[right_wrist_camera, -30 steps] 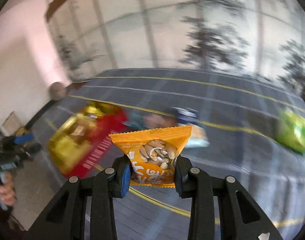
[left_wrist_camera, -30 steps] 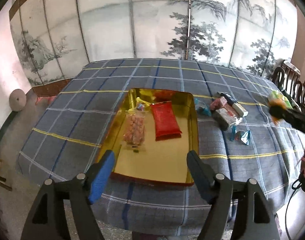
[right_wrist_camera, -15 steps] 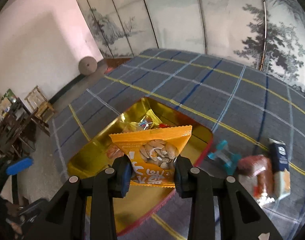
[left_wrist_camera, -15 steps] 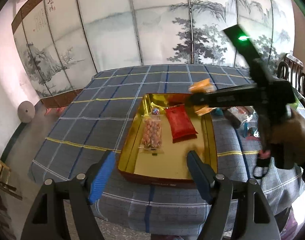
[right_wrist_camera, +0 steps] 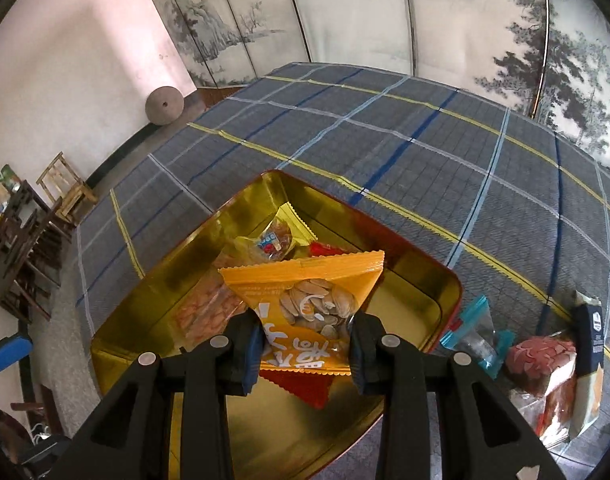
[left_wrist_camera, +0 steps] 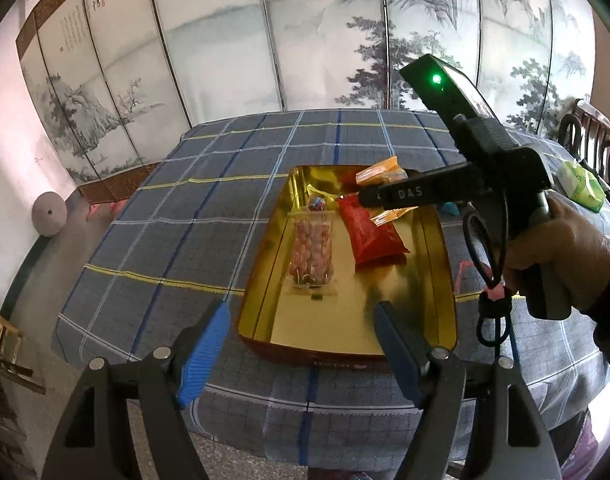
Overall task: Organize snacks
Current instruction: 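Open the right gripper and move it toward the teal packet, then close the right gripper on the teal packet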
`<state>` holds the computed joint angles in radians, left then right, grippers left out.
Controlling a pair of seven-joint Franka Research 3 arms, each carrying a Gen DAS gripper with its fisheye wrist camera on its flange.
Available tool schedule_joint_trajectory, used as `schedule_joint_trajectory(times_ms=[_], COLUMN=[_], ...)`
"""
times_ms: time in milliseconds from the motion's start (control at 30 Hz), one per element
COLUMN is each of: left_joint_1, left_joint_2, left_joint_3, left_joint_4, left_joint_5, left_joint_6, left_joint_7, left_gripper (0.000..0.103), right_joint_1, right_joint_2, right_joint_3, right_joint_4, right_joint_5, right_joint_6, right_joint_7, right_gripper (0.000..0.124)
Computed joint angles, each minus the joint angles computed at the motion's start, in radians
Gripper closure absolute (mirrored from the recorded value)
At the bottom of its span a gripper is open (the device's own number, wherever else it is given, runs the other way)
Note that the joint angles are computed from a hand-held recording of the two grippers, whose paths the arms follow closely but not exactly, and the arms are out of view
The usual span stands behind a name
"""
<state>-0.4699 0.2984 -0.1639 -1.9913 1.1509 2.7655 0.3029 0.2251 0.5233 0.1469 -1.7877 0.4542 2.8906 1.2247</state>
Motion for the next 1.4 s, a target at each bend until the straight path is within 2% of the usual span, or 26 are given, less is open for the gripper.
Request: schedule_joint_trajectory(times_ms=[100,167,267,300,367,400,433,467,500,567,700,767,800,833,933,1067,1300,1333,1367,1400], left_joint_1=[0.004,0.002,0.002,0.001,-0.007,-0.009,-0.008,-0.006,-0.003,0.001,-0.006,-0.013,-0.013,-0.013,-0.007,-0.014,-0.028,-0.031,-0.034,-0.035], left_joint_2=[0.005,0.008,0.013,0.014,0.008,0.006,0.007,0.010,0.013,0.019,0.034,0.040,0.041,0.042,0.049,0.059,0.080,0.084,0.089,0.093], left_joint_3=[-0.003,-0.003,-0.005,-0.004,0.003,0.006,0.006,0.003,0.001,-0.002,-0.001,0.002,0.005,0.007,0.004,0.011,0.015,0.016,0.015,0.015], left_joint_4=[0.003,0.005,0.009,0.010,0.007,0.006,0.007,0.010,0.012,0.015,0.025,0.032,0.033,0.033,0.037,0.050,0.081,0.087,0.094,0.100], left_joint_5=[-0.018,-0.027,-0.052,-0.056,-0.041,-0.029,-0.027,-0.035,-0.044,-0.064,-0.094,-0.099,-0.101,-0.105,-0.139,-0.162,-0.174,-0.175,-0.180,-0.187], left_joint_6=[0.003,0.001,-0.001,-0.003,-0.003,0.001,0.004,0.004,0.005,0.018,0.019,0.009,0.011,0.013,0.016,0.017,0.005,0.002,-0.005,-0.012], left_joint_7=[0.020,0.027,0.049,0.053,0.039,0.029,0.026,0.033,0.040,0.053,0.086,0.097,0.100,0.101,0.125,0.141,0.176,0.182,0.190,0.198], left_gripper=[0.027,0.027,0.027,0.027,0.027,0.027,0.027,0.027,0.027,0.027,0.027,0.027,0.027,0.027,0.027,0.027,0.027,0.027,0.027,0.027], right_joint_1=[0.007,-0.024,-0.098,-0.129,-0.155,-0.203,-0.249,-0.261,-0.253,-0.196,-0.123,-0.033,-0.023,0.023,0.027,0.018,0.001,-0.009,-0.002,0.011], right_joint_2=[0.003,0.000,-0.021,-0.042,-0.078,-0.104,-0.143,-0.147,-0.162,-0.200,-0.194,-0.184,-0.184,-0.171,-0.136,-0.086,0.035,0.062,0.073,0.076], right_joint_3=[-0.011,0.021,0.094,0.121,0.132,0.167,0.174,0.185,0.161,0.059,-0.038,-0.120,-0.131,-0.172,-0.178,-0.174,-0.151,-0.141,-0.147,-0.159], right_joint_4=[0.002,-0.004,-0.031,-0.055,-0.092,-0.114,-0.128,-0.133,-0.141,-0.167,-0.147,-0.159,-0.157,-0.163,-0.128,-0.064,0.114,0.158,0.171,0.169], right_joint_5=[-0.008,0.021,0.114,0.155,0.204,0.259,0.337,0.345,0.340,0.251,0.121,-0.084,-0.128,-0.243,-0.348,-0.399,-0.396,-0.379,-0.385,-0.399], right_joint_6=[0.000,0.003,0.023,0.042,0.071,0.075,0.025,0.023,0.013,0.008,-0.103,-0.108,-0.111,-0.107,-0.144,-0.189,-0.321,-0.373,-0.385,-0.378], right_joint_7=[0.010,-0.019,-0.111,-0.157,-0.218,-0.285,-0.356,-0.375,-0.370,-0.308,-0.275,-0.221,-0.177,-0.175,-0.201,-0.235,-0.289,-0.297,-0.291,-0.277], right_gripper=[0.089,0.088,0.075,0.075,0.074,0.074,0.074,0.075,0.074,0.074,0.074,0.075,0.075,0.075,0.075,0.077,0.077,0.085,0.095,0.097])
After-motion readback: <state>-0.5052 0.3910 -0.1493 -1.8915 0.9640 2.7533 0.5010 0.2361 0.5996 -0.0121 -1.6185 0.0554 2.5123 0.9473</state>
